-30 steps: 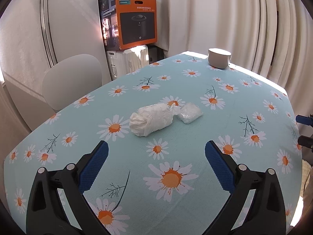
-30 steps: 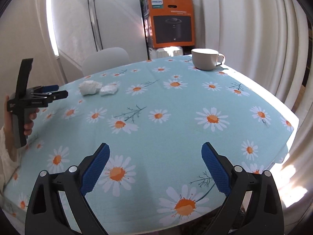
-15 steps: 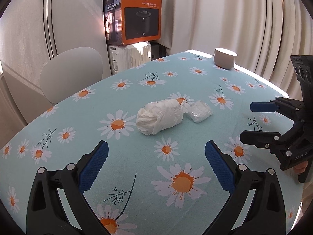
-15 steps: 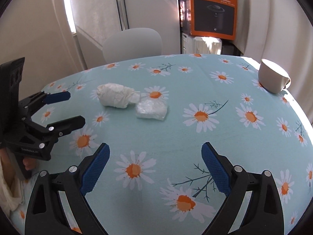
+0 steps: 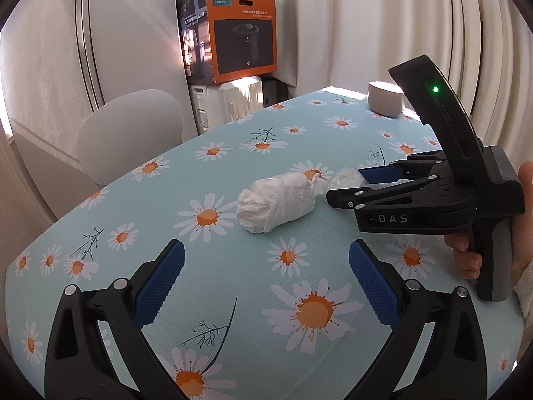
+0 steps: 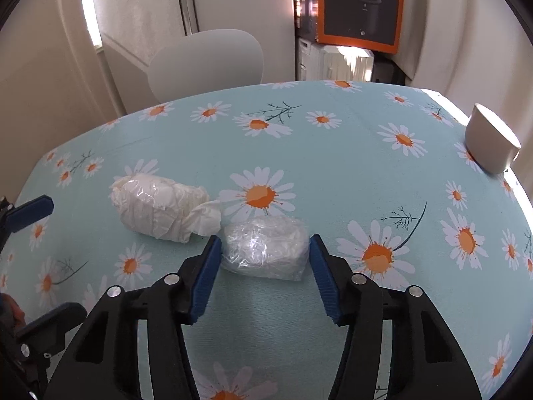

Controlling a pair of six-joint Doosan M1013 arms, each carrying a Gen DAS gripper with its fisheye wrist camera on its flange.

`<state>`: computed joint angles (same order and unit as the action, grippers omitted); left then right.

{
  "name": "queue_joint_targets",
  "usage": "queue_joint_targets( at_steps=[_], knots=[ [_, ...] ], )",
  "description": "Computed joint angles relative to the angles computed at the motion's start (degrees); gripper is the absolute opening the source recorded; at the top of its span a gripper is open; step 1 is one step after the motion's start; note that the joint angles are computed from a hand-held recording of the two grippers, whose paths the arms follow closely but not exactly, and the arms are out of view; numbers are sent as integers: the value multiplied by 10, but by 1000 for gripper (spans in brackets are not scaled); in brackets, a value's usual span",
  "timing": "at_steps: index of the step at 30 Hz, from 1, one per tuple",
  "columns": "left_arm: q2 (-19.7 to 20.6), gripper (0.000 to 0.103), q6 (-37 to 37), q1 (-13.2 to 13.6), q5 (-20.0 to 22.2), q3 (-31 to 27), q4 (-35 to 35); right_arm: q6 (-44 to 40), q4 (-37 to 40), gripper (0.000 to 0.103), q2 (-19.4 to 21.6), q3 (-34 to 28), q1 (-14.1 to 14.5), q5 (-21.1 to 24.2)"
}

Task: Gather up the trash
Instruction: 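Grasp the clear plastic bag with the right gripper while the left gripper grasps the white tissue bundle, then lift and carry the bag and tissue bundle in both grippers over the black bin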

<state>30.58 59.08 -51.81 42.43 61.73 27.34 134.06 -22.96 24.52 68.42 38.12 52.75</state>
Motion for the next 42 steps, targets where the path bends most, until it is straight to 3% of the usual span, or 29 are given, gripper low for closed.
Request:
queue_joint_targets(
  at_steps=[3,10,13,15,17,20,28,32,33,34,36,42],
  knots=[
    [2,97,5,-5,5,-2,16,34,-34,49,-11,18,4,-27],
    [4,97,7,-12,16,-5,44,163,-200,50,-42,66,30,-79],
    [5,97,14,-9,19,-8,30,235,-282,50,-57,91,39,-101],
    [9,97,52,-3,19,-16,-15,283,-336,50,-66,107,45,-113],
    [11,97,85,3,12,-20,-57,341,-401,50,-71,118,56,-96],
    [16,97,63,7,5,-28,-57,400,-473,50,-79,134,66,-86],
    [65,97,61,22,58,-110,-90,426,-509,50,-87,146,69,-99],
    [94,97,73,27,112,-160,-109,424,-508,50,-89,150,67,-121],
    [98,90,66,27,119,-166,-105,422,-504,50,-89,150,66,-125],
    [103,71,67,29,125,-175,-114,420,-498,50,-89,149,64,-128],
    [109,51,66,33,136,-185,-129,415,-488,50,-89,149,62,-135],
    [93,49,15,24,119,-158,-70,408,-488,50,-88,147,64,-135]
  ],
)
